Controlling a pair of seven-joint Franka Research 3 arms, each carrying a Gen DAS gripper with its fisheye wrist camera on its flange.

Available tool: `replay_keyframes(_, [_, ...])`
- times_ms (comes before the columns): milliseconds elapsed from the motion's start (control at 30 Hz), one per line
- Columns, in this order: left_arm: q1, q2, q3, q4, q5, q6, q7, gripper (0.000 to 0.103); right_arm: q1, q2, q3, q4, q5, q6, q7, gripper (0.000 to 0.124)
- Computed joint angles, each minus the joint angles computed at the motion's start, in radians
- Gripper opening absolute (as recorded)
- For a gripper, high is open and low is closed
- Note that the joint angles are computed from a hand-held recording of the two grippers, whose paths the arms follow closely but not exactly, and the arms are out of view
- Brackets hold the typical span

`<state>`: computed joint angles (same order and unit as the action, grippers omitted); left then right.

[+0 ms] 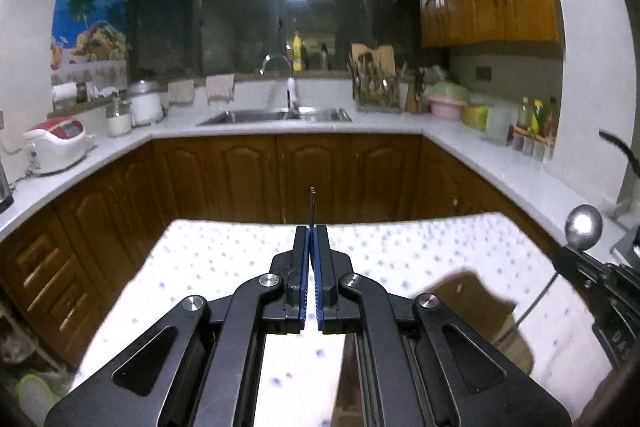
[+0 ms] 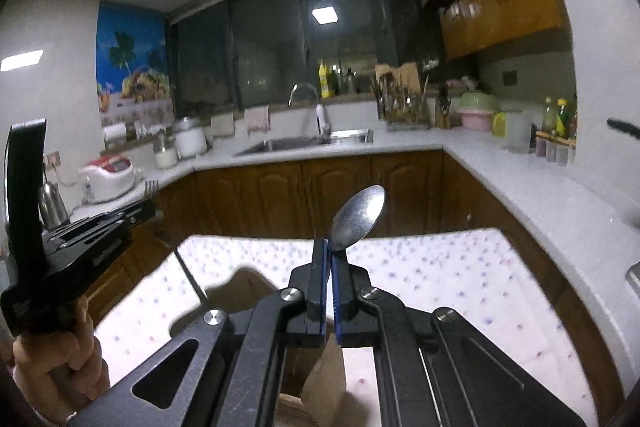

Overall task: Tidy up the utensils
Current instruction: 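Carry fork and spoon to the wooden holder and release them inside with both tools, then move both open tools back over the remaining chopsticks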

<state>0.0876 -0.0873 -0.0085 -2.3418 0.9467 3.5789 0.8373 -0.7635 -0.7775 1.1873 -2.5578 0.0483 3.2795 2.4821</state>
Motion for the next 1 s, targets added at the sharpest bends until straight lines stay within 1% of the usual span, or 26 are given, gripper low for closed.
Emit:
replay_keyframes(33, [-0.002, 0.006, 0.003, 0.0, 0.019, -0.002, -0.01, 0.002, -0.008, 0.019, 0.01, 0.0, -0.003, 0.004, 0.0, 0.002])
replay_keyframes(133, [-0.001, 0.031, 0.018, 0.035, 0.181, -0.008, -0.152, 0.002, -0.015, 0.066, 0.027, -0.007, -0.006, 0.016, -0.002, 0.002])
replay_keyframes(167, [0.004, 0.036, 0.017, 0.035, 0.202, -0.002, -0.169, 0.002, -0.017, 0.088, 0.034, -0.009, -0.008, 0.019, -0.004, 0.002])
replay_keyframes(200, [0.012, 0.027, 0.002, 0.012, 0.152, -0.002, -0.119, 0.003, -0.019, 0.108, 0.036, -0.009, -0.01, 0.025, -0.009, 0.002])
replay_keyframes(233, [0.015, 0.022, -0.002, 0.001, 0.136, 0.005, -0.097, 0.003, -0.02, 0.127, 0.038, -0.009, -0.013, 0.029, -0.015, 0.002])
replay_keyframes(333, [0.017, 0.022, 0.004, 0.024, 0.224, 0.01, -0.175, 0.002, -0.027, 0.157, 0.052, -0.003, -0.013, 0.029, -0.03, 0.002])
replay_keyframes(400, [0.02, 0.021, 0.001, 0.035, 0.253, 0.009, -0.199, 0.002, -0.034, 0.151, 0.061, 0.0, -0.008, 0.025, -0.03, 0.002])
replay_keyframes(567, [0.025, 0.022, -0.003, 0.05, 0.296, 0.003, -0.246, 0.002, -0.018, 0.171, 0.042, -0.001, -0.002, 0.024, -0.036, 0.002])
replay_keyframes(633, [0.028, 0.029, 0.002, 0.077, 0.378, 0.006, -0.328, 0.003, -0.02, 0.174, 0.044, 0.002, 0.0, 0.023, -0.037, 0.002])
replay_keyframes(667, [0.032, 0.03, 0.004, 0.094, 0.436, 0.012, -0.388, 0.003, -0.016, 0.182, 0.039, 0.003, -0.001, 0.022, -0.041, 0.005])
replay_keyframes(733, [0.045, 0.033, 0.002, 0.117, 0.51, 0.028, -0.467, 0.007, -0.001, 0.193, 0.023, -0.002, 0.003, 0.025, -0.043, 0.007])
replay_keyframes(767, [0.054, 0.033, 0.002, 0.126, 0.542, 0.041, -0.502, 0.014, 0.014, 0.194, 0.01, -0.008, 0.009, 0.023, -0.042, 0.007])
replay_keyframes(800, [0.062, 0.027, 0.002, 0.126, 0.559, 0.049, -0.523, 0.03, 0.023, 0.193, -0.002, -0.014, 0.012, 0.024, -0.043, 0.008])
replay_keyframes(833, [0.069, 0.017, 0.001, 0.116, 0.549, 0.052, -0.518, 0.038, 0.041, 0.182, -0.017, -0.022, 0.021, 0.019, -0.039, 0.016])
replay_keyframes(867, [0.078, -0.01, 0.002, 0.074, 0.48, 0.052, -0.458, 0.05, 0.06, 0.168, -0.035, -0.033, 0.031, 0.013, -0.032, 0.034])
replay_keyframes(900, [0.083, -0.027, 0.003, 0.048, 0.43, 0.058, -0.414, 0.054, 0.073, 0.157, -0.041, -0.041, 0.04, 0.013, -0.022, 0.043])
replay_keyframes(933, [0.089, -0.042, 0.01, 0.029, 0.409, 0.071, -0.4, 0.055, 0.102, 0.147, -0.066, -0.06, 0.051, 0.023, -0.012, 0.052])
replay_keyframes(967, [0.092, -0.05, 0.019, 0.028, 0.427, 0.08, -0.42, 0.06, 0.129, 0.135, -0.087, -0.079, 0.061, 0.033, -0.006, 0.053])
replay_keyframes(1000, [0.1, -0.061, 0.028, 0.024, 0.45, 0.09, -0.446, 0.068, 0.146, 0.126, -0.1, -0.09, 0.07, 0.035, -0.002, 0.053])
